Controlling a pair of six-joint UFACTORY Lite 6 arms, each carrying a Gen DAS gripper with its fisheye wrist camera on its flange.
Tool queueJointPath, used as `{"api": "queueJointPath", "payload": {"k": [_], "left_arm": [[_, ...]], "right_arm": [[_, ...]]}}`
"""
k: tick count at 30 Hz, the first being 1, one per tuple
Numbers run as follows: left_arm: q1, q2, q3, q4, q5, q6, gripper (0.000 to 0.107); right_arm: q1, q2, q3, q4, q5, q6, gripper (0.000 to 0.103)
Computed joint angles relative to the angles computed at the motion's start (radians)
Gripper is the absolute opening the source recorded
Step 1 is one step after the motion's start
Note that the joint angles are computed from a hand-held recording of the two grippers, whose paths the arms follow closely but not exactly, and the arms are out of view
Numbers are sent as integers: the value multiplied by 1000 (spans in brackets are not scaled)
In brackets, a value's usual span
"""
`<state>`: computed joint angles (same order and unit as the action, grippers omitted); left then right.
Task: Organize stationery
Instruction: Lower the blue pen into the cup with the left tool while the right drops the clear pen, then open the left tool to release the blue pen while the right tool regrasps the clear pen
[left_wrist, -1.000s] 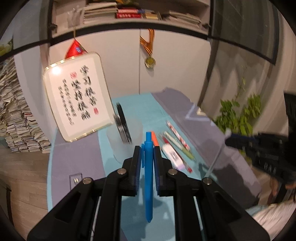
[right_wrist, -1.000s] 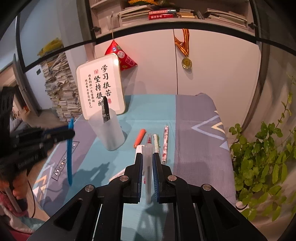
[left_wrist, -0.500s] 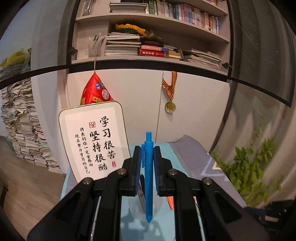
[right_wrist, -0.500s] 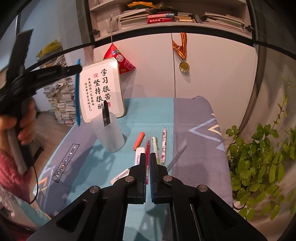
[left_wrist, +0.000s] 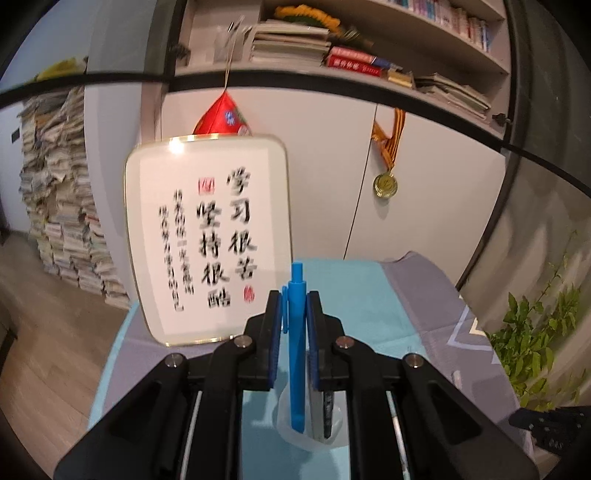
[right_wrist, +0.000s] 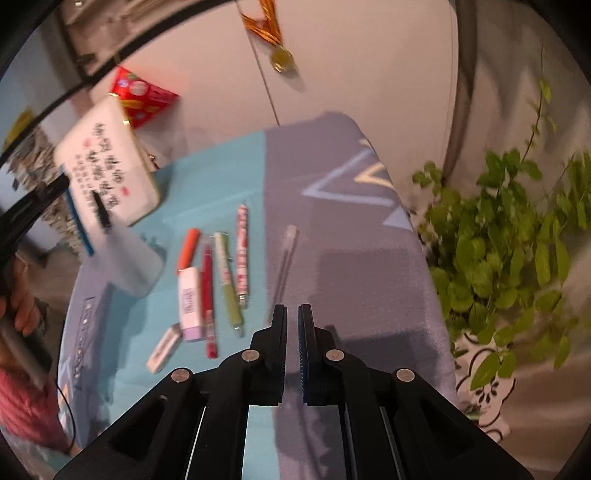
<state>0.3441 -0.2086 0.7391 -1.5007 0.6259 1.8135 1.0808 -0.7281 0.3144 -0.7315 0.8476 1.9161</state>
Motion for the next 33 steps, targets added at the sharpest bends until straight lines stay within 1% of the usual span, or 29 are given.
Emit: {"api": "queueJointPath", "payload": {"k": [1,3,6,8,11,13,15,17,19,24,28,31,33], "left_arm": [[4,10,-5,-1,-1,10,11],[6,23,-6,0,3,19,11],[14,26,-26,-10,15,55,11],[10,30,-39,-50,14,109,11],[13,38,-46,-46,19,123,11],[16,42,-49,-42,23,132,11],[17,39,-58,-47,23,149,12],[15,38,-62,-38,20,154,12],[9,32,-73,-36,13,166,12],[0,26,-101,-66,-8,228,13],[38,14,-107,-9,17,188,13],[87,-20,-123,21,63,183,18],[123,-49,-136,43,93,178,19]], "right_arm": [[-87,6,-11,23,-79,-69,4],[-188,43,-10,43,-172,-148,4],[-330,169,36,70,-301,-276,7],[-402,246,71,102,-366,-348,8],[-489,346,122,147,-445,-439,11],[-518,387,149,166,-471,-476,15],[-530,422,176,151,-478,-470,28],[-533,448,197,103,-472,-426,37],[-546,484,224,89,-475,-425,37],[-584,572,278,141,-499,-512,37],[-599,624,306,155,-503,-540,37],[-610,662,327,126,-499,-517,37],[-619,680,336,123,-498,-519,34]]}}
